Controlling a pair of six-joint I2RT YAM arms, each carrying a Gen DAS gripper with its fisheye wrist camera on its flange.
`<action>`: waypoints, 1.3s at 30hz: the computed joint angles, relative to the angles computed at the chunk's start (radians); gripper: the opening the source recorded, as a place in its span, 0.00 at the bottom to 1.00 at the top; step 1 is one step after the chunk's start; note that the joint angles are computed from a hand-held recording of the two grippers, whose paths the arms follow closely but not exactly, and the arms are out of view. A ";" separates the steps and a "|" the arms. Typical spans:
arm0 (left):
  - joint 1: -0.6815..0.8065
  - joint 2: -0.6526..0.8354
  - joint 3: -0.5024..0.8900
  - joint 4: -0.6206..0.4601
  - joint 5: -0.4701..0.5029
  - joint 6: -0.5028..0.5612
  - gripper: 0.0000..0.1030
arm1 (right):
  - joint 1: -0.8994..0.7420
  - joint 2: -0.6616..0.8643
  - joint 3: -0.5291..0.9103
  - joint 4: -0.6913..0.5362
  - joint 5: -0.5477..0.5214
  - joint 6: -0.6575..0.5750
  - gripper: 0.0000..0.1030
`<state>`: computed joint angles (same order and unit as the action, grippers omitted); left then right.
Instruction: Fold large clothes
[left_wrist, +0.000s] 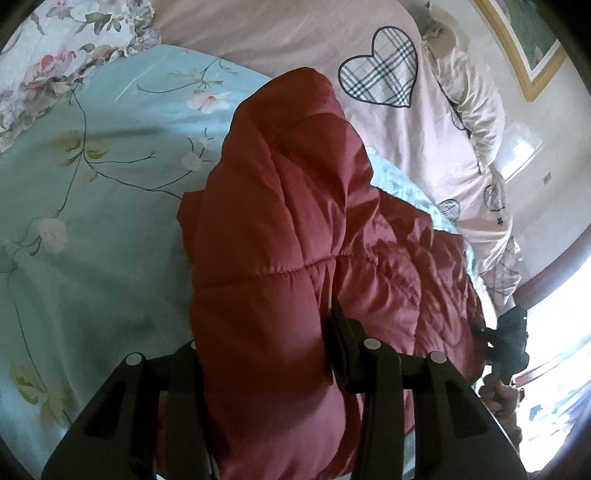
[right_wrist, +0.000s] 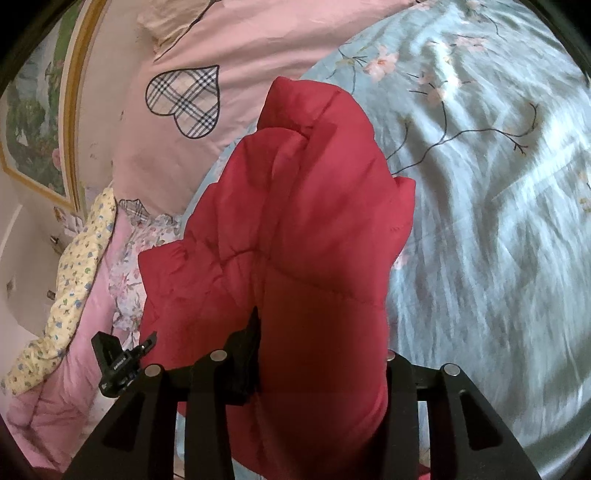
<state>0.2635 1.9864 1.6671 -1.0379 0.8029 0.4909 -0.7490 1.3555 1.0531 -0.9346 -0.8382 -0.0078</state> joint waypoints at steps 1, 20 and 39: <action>-0.005 -0.002 -0.012 0.022 -0.011 -0.009 0.40 | 0.000 0.003 -0.006 0.010 0.003 0.002 0.41; -0.043 -0.124 -0.173 0.262 -0.172 -0.085 0.73 | 0.040 -0.034 -0.019 0.045 0.154 0.004 0.68; -0.068 -0.207 -0.223 0.384 -0.300 -0.116 0.83 | 0.121 -0.144 0.019 0.079 0.407 0.035 0.74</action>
<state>0.1957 1.7793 1.4437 -0.6538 0.5033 0.3751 -0.6277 1.2115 1.0722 -0.8560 -0.4315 0.0272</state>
